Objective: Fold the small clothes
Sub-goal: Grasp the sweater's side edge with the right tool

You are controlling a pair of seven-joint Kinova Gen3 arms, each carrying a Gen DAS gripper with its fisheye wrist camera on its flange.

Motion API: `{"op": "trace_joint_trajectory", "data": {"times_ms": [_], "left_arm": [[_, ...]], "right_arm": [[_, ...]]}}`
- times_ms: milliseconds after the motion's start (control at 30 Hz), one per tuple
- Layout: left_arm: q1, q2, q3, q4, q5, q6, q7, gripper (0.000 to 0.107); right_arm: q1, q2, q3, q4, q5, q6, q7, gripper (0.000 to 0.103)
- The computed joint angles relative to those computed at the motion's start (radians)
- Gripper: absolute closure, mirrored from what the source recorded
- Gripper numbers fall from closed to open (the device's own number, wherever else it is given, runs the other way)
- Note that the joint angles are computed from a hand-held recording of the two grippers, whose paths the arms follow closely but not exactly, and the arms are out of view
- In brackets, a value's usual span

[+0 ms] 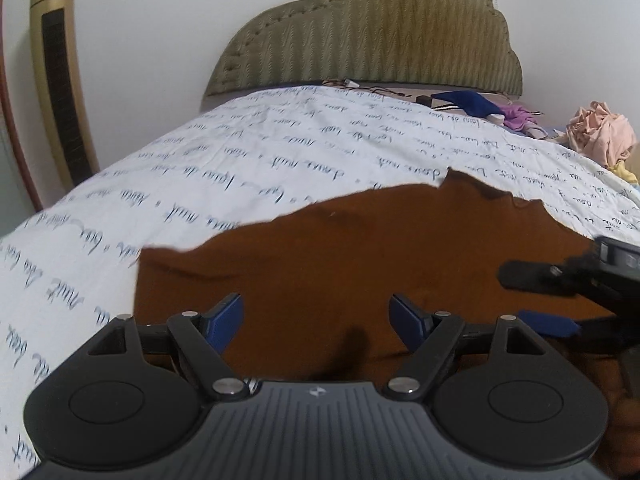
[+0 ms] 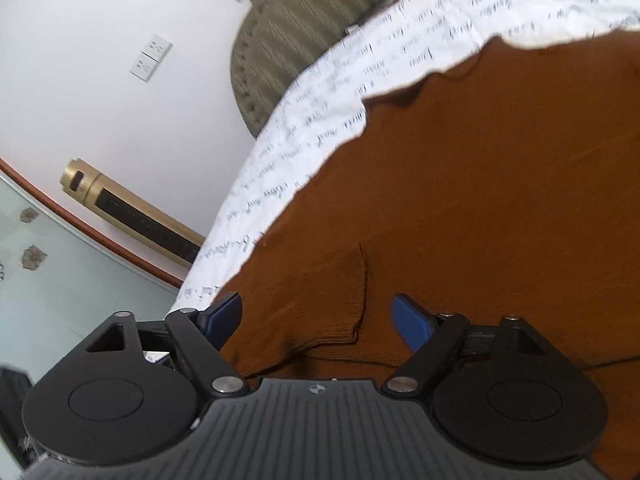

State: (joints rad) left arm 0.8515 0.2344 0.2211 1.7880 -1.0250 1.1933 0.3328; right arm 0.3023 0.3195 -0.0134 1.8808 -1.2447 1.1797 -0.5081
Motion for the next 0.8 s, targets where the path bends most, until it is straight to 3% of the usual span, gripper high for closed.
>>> {"op": "trace_joint_trajectory", "data": {"times_ms": [233,333,400,433,800], "left_arm": [[-0.005,-0.006,0.007,0.019,0.020,-0.009,0.001,0.028],[-0.002,-0.006,0.007,0.018,0.023,-0.004,0.004,0.028],[-0.002,-0.004,0.007,0.015,0.024,0.000,-0.002,0.028],[-0.001,-0.002,0.006,0.013,0.023,0.003,-0.005,0.028],[-0.014,0.011,-0.009,-0.021,0.035,0.022,-0.037,0.028]], "right_arm": [[-0.015,0.057,-0.024,-0.014,-0.023,0.019,-0.033,0.037],[-0.027,0.075,-0.032,-0.028,-0.033,0.007,-0.072,0.055],[-0.040,0.083,-0.036,-0.047,-0.013,-0.004,-0.102,0.086],[-0.046,0.083,-0.038,-0.057,0.001,-0.013,-0.113,0.091],[-0.042,-0.032,-0.022,-0.061,-0.042,-0.143,0.033,0.091]]}}
